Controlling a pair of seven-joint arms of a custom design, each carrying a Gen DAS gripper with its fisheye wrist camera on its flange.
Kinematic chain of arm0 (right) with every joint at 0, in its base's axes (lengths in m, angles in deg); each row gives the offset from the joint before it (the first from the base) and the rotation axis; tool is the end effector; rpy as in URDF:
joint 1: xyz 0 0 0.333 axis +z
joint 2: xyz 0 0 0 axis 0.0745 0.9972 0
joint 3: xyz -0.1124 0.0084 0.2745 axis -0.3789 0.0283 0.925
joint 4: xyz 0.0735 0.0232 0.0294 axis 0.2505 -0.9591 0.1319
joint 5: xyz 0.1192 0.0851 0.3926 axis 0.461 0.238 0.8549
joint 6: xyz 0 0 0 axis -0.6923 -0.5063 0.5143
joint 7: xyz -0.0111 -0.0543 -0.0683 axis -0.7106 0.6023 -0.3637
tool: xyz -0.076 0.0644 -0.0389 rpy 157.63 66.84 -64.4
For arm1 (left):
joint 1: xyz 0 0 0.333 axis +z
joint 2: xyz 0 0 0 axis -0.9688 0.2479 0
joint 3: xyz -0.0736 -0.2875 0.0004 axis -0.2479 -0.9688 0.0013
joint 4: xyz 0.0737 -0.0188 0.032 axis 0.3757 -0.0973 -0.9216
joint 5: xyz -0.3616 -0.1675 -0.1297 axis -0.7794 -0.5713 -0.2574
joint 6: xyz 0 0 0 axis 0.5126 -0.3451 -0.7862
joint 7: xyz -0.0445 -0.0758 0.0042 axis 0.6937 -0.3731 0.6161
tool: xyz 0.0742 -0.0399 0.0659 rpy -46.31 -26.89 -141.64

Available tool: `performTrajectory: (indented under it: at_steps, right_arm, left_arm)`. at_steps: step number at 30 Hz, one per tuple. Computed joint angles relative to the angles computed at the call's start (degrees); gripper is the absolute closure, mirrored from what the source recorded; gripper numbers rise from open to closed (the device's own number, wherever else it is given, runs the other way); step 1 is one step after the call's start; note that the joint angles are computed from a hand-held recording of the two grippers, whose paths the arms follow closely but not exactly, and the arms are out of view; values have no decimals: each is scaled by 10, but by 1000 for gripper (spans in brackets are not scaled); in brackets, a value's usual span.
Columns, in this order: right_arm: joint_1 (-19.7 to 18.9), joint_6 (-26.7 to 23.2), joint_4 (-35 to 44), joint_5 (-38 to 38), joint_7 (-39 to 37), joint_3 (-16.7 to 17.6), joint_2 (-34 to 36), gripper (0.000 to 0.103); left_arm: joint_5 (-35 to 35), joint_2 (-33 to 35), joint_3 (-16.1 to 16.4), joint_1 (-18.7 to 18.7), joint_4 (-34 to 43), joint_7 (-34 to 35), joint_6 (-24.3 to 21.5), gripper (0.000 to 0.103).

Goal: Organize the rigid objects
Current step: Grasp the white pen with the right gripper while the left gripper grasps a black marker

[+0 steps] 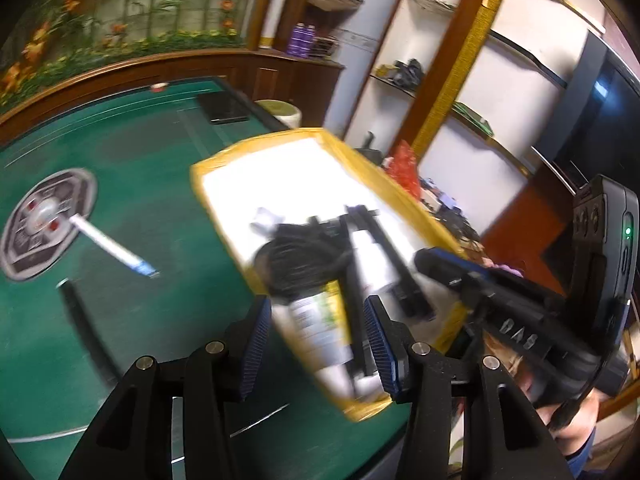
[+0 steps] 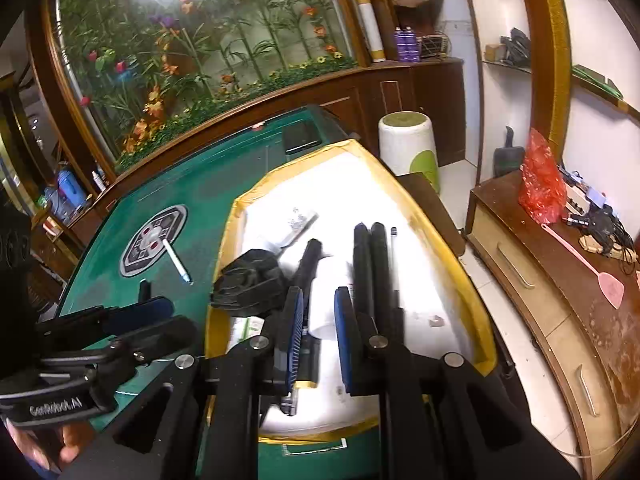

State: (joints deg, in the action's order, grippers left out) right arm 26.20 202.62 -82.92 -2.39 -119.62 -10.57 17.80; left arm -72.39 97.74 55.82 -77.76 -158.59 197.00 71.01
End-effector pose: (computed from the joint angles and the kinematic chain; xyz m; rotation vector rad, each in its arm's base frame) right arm 0.4526 0.2838 0.3470 -1.0170 2.1998 -0.7638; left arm 0.5923 -0.1571 0.3641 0.8974 -2.7010 1.1432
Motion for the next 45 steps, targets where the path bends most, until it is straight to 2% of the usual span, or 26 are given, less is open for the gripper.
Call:
performTrajectory:
  at_steps: [4, 13, 16, 25, 27, 28, 30, 32, 33, 37, 39, 42, 45]
  right_arm:
    - [3, 7, 22, -1, -16, -2, 19, 88]
    - [19, 39, 67, -12, -46, -17, 63, 88]
    - [24, 47, 71, -19, -44, -22, 68, 88]
    - [28, 62, 66, -30, -31, -28, 68, 88]
    - [27, 64, 65, -32, -32, -28, 68, 88]
    - [28, 63, 66, -31, -34, -28, 68, 88]
    - [28, 63, 69, -31, -39, -27, 69, 88]
    - [28, 69, 77, -27, -49, -28, 76, 88]
    - [28, 73, 83, -24, -57, -29, 81, 88]
    - [28, 116, 125, -3, -111, -38, 116, 88]
    - [27, 156, 161, 22, -151, -47, 146, 88]
    - [19, 200, 234, 116, -281, -48, 210, 88]
    - [-5, 202, 331, 227, -427, -24, 291, 88]
  left_arm:
    - [18, 31, 13, 21, 33, -34, -12, 52]
    - [50, 88, 15, 62, 84, -103, 25, 51]
    - [79, 113, 12, 65, 102, -150, 61, 50]
    - [206, 172, -5, 50, 141, -279, 123, 50]
    - [215, 170, -16, 52, 129, -277, 165, 50]
    - [225, 171, -18, 51, 124, -278, 184, 52]
    - [240, 172, -22, 55, 119, -282, 206, 71]
    - [256, 178, -23, 62, 124, -281, 216, 85]
    - [259, 182, -26, 70, 129, -276, 217, 88]
    - [274, 216, -27, 90, 165, -268, 246, 88]
    - [283, 239, -29, 102, 197, -276, 237, 88]
    - [277, 269, -46, 126, 238, -266, 221, 88]
    - [282, 270, -49, 128, 238, -268, 224, 88]
